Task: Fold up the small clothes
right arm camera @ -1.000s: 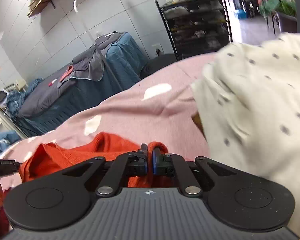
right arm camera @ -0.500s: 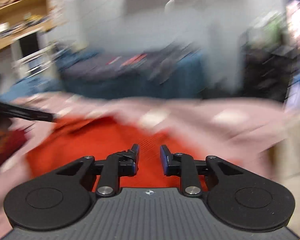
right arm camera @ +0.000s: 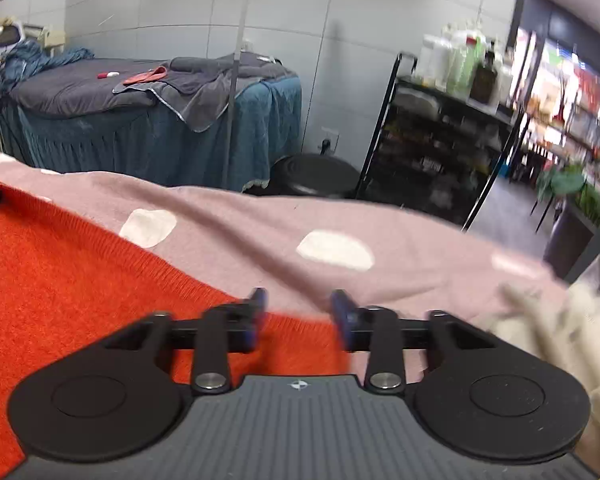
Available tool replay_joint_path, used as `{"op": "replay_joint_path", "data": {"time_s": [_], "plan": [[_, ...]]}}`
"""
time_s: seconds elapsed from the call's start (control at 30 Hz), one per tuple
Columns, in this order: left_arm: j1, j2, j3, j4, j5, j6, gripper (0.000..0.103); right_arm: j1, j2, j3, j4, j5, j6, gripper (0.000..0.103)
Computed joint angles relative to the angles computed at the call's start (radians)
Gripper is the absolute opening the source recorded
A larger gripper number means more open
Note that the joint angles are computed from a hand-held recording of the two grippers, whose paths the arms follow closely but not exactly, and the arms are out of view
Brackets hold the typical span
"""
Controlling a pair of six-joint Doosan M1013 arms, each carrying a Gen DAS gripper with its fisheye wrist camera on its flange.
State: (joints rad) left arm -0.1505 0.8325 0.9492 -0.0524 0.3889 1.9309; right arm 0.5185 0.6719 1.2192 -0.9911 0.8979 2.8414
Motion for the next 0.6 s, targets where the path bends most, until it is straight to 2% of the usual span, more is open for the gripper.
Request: {"op": "replay_joint_path", "data": {"time_s": [0.03,0.07,0.1,0.13,0.17,0.2,0.3,0.37,0.4,0.43,0.47,0.53,0.57,0.6], "plan": [[-0.008,-0.017,0.049,0.04,-0.086,0.04,0.103,0.001,-0.009,0.012,0.006,-0.005,-0.009,0.103],[-0.015,-0.016,0.057,0.077,-0.12,0.069,0.103,-0.001,-0.022,0.029,0.026,-0.013,-0.018,0.103],[-0.017,-0.001,0.033,0.061,-0.102,0.112,0.103,-0.003,-0.033,0.04,0.056,-0.026,-0.028,0.103],[-0.014,0.024,-0.019,-0.007,-0.031,0.158,0.103,-0.007,-0.041,0.049,0.08,-0.049,-0.03,0.103],[-0.009,0.049,-0.091,-0.058,0.092,0.152,0.103,-0.013,-0.049,0.055,0.098,-0.068,-0.025,0.103],[0.0,0.075,-0.157,-0.101,0.182,0.117,0.103,-0.012,-0.064,0.072,0.101,-0.081,-0.001,0.103],[0.047,0.126,-0.276,-0.303,0.276,0.026,0.103,-0.033,-0.066,0.07,0.144,-0.144,0.032,0.103],[0.088,0.182,-0.399,-0.453,0.408,-0.066,0.103,-0.042,-0.078,0.087,0.176,-0.197,0.066,0.103],[0.099,0.19,-0.423,-0.454,0.422,-0.152,0.103,-0.045,-0.083,0.094,0.186,-0.217,0.079,0.103],[0.102,0.188,-0.424,-0.424,0.401,-0.219,0.103,-0.046,-0.087,0.099,0.19,-0.228,0.091,0.103],[0.108,0.191,-0.435,-0.417,0.394,-0.234,0.103,-0.045,-0.088,0.099,0.192,-0.229,0.097,0.103],[0.119,0.19,-0.448,-0.437,0.411,-0.212,0.103,-0.042,-0.089,0.101,0.183,-0.22,0.101,0.103],[0.123,0.179,-0.433,-0.472,0.425,-0.158,0.103,-0.042,-0.088,0.1,0.182,-0.216,0.099,0.103],[0.125,0.171,-0.427,-0.501,0.472,-0.078,0.103,-0.042,-0.087,0.097,0.191,-0.211,0.089,0.103]]}}
